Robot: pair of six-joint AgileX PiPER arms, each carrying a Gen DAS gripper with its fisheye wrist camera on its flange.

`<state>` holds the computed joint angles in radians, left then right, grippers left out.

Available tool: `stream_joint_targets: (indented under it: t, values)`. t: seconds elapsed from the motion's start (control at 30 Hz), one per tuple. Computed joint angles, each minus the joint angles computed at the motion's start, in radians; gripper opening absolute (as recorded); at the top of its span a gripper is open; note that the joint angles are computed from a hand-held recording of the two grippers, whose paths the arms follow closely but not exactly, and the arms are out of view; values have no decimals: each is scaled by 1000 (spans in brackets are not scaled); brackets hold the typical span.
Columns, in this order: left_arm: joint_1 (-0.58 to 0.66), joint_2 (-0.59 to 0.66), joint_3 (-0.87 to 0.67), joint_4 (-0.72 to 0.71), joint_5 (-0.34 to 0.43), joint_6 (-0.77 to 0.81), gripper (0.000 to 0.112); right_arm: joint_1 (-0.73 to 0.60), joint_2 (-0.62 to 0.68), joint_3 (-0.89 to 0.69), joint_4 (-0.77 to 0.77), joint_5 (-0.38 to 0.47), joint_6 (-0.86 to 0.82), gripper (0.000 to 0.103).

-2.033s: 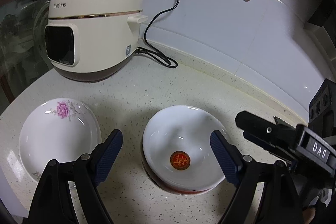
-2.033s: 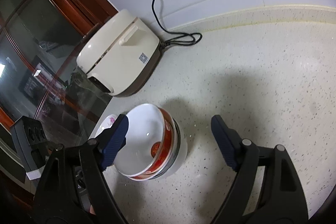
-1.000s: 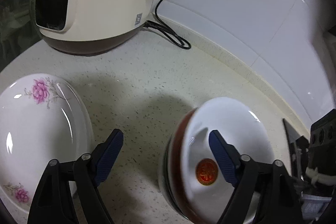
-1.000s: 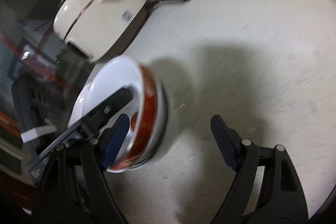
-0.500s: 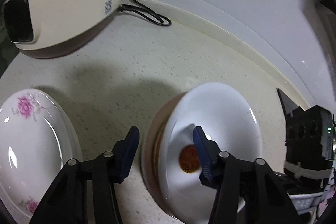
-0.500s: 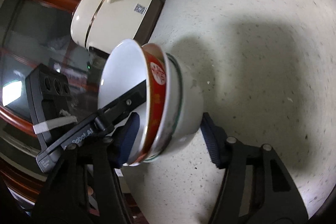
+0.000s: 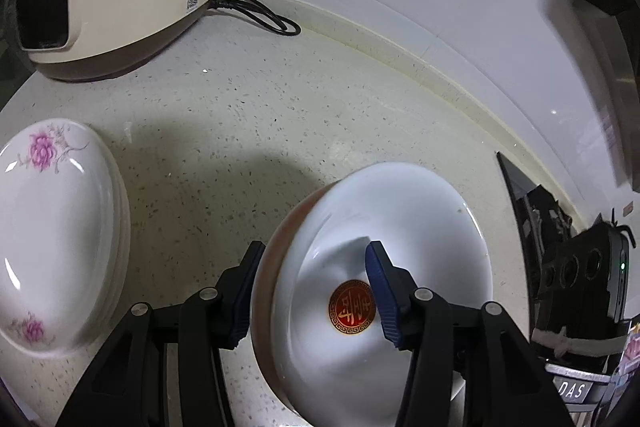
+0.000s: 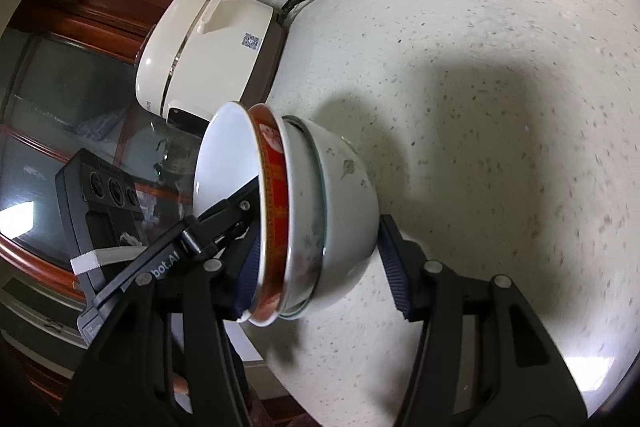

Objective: Organize plates and bowls
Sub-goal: 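Carry the bowl stack with both grippers onto the pink-flower plate stack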

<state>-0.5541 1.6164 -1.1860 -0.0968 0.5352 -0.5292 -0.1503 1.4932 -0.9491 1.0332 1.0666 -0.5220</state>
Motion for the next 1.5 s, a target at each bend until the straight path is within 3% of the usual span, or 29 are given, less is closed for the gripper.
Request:
stream_joint_targets:
  t: [0.27,0.5,0.73,1.1,1.43,1.5]
  values:
    - [30,-44,10,-29,15,27,51,69,-46,5,26,-72,109,58]
    - [141,-164,21,-57,56,95,52,246,-42,-126,-8,-144,254,58]
    - [389,-270,89,-230,109,333,54,491,90,-269,-38,-254,364,58]
    - [728,-235,189,-530,177,730,54,650,324,-455,-119,-311,463,58]
    - [766,-195,232,-693,191,886,54,705,340,-514,-312,-341,563,59]
    - [744,-207,239,-664,153,860,54,718,339,-534,-373,-351,601,60]
